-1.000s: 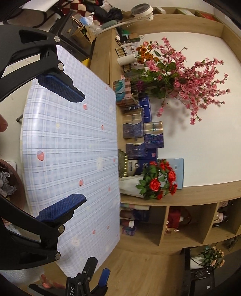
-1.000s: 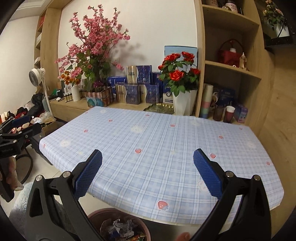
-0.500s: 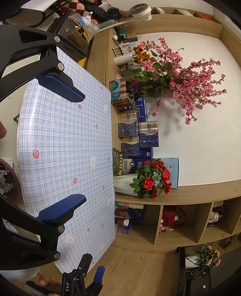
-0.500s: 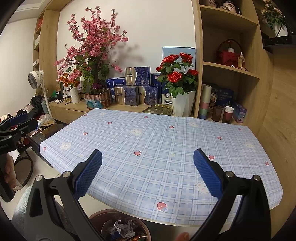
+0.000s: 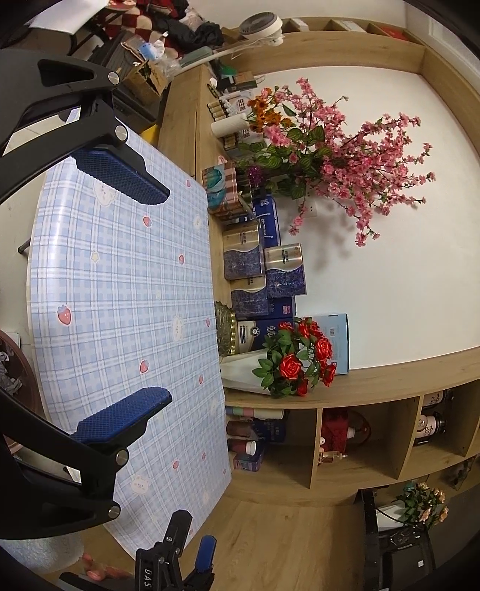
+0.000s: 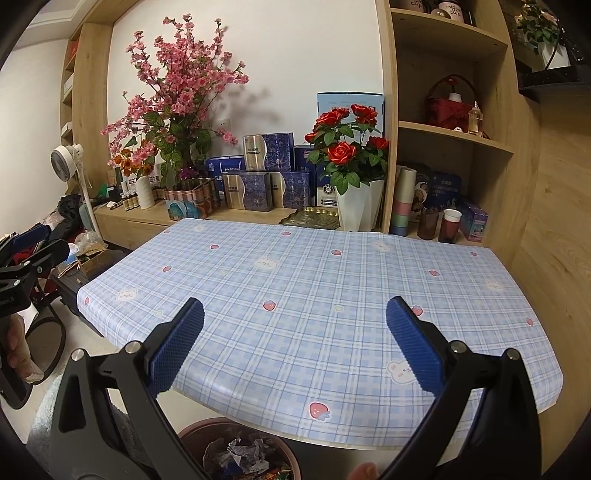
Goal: Collect trash
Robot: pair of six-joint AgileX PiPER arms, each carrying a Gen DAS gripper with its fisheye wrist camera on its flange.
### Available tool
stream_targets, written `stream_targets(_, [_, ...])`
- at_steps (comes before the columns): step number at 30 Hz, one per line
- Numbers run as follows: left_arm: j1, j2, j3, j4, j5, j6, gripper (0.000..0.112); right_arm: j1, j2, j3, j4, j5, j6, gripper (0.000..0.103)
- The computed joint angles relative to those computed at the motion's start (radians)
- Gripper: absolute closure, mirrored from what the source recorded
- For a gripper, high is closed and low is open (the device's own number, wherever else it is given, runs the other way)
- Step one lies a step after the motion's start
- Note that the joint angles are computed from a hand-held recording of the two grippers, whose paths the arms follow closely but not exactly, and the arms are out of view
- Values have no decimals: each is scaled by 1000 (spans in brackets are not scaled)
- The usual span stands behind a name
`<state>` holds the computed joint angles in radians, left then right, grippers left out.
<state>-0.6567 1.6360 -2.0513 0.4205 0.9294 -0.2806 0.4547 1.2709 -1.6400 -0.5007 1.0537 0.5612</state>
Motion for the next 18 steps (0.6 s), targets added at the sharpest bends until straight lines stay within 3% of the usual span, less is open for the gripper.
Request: stream_targets(18, [-6,11,-31,4,29,12,15,5,1,-23,-9,27,-8,6])
